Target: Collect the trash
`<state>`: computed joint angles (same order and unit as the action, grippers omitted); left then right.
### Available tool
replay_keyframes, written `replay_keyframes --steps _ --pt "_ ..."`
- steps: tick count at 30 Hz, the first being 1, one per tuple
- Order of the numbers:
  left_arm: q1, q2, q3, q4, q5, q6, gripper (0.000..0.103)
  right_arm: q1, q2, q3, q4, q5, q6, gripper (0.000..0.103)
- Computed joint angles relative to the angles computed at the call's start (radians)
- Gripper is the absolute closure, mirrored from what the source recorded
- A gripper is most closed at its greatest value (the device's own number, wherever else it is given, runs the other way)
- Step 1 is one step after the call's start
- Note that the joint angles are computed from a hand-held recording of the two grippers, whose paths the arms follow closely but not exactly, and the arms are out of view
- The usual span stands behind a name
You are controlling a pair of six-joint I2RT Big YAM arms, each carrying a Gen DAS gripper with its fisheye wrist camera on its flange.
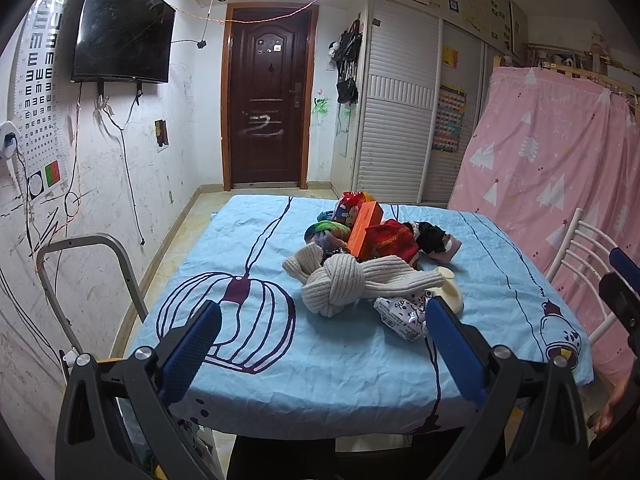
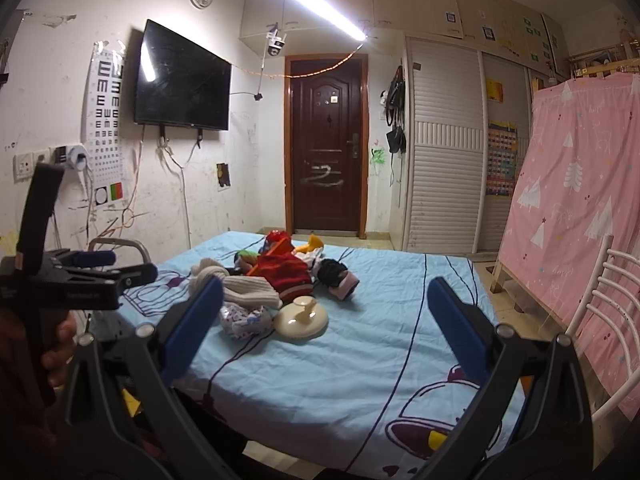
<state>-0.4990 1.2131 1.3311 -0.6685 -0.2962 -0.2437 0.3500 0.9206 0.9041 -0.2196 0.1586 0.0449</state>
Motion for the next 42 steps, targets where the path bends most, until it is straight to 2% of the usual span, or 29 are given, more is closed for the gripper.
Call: replay_keyframes --steps 14,42 --pt "0.007 -0.004 -0.003 -0.001 0.007 0.002 0.01 -0.011 0.002 -0.006 0.006 -0.016 -0.003 0.005" --pt "0.008 -0.001 -0.005 0.002 0.009 0.002 0.01 0.005 -0.003 -0.001 -0.004 0.004 -0.005 0.005"
